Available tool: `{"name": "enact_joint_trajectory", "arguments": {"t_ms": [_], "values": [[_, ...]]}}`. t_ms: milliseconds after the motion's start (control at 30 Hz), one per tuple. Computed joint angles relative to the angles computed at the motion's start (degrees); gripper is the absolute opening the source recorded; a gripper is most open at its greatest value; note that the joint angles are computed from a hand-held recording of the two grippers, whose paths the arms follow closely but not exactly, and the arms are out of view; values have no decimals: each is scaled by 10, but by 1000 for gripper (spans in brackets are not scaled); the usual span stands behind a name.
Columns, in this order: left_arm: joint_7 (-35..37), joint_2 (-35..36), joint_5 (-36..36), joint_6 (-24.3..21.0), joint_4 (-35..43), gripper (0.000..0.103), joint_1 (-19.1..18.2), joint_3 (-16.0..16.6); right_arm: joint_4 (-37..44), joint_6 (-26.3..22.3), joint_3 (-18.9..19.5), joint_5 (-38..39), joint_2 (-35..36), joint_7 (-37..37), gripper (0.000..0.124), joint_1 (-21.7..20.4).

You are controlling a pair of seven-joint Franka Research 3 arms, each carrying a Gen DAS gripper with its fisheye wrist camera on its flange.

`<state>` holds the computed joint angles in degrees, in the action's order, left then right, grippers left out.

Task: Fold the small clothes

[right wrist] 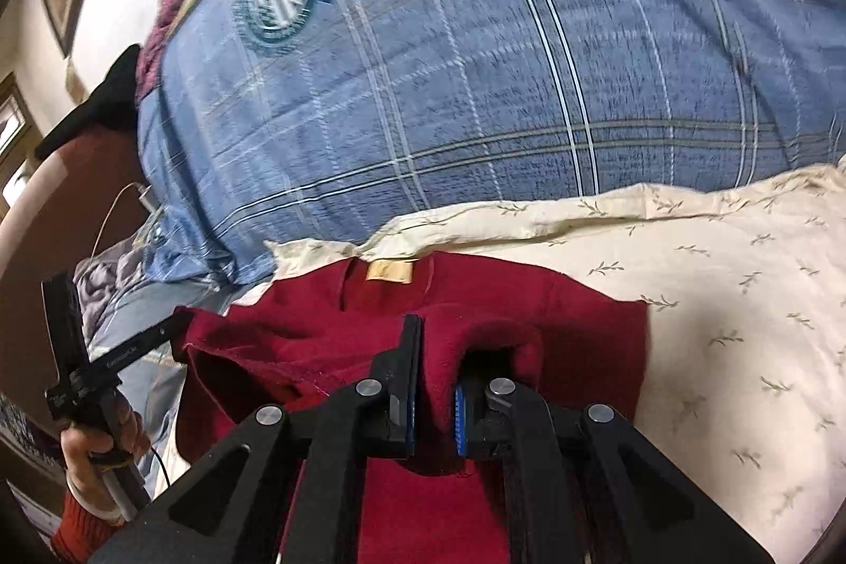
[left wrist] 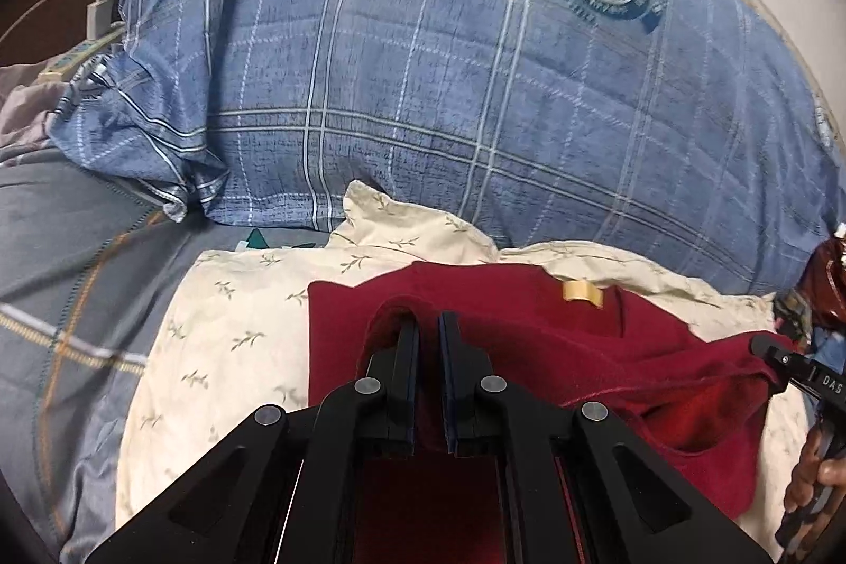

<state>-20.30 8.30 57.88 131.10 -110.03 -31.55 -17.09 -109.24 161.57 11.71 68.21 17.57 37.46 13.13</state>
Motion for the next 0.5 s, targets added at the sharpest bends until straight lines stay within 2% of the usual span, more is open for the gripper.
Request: {"name": "enact_joint_trajectory", "arguments": {"t_ms": [100, 200, 267, 300, 333, 367, 400, 500], "values": [[-1, 26, -5, 19, 12, 7, 11, 12, 43, -36, 0, 10, 41, 11, 11, -13], [-25, 37, 11, 70, 7, 10, 21, 27, 68, -48, -9, -25, 70, 78, 16, -16], [-32, 35, 15, 92, -1, 24, 25, 32, 63, -61, 1, -12, 65, 78, 24, -32], [-38, 31, 21, 95, -6, 33, 24, 34, 52, -43, 7, 10, 56, 62, 43, -37], [-48, 25, 33, 82, -9, 63, 20, 34, 37, -14, 19, 60, 42, 19, 63, -47], [-72, 15, 55, 64, -16, 78, 14, 34, 31, -1, 26, 110, 34, -24, 67, -55], [-101, 5, 78, 55, -25, 76, 11, 33, 22, -1, 28, 143, 20, -52, 67, -62], [-92, -12, 70, 66, -39, 76, 24, 22, 5, -40, 0, 112, -3, -43, 66, -46]]}}
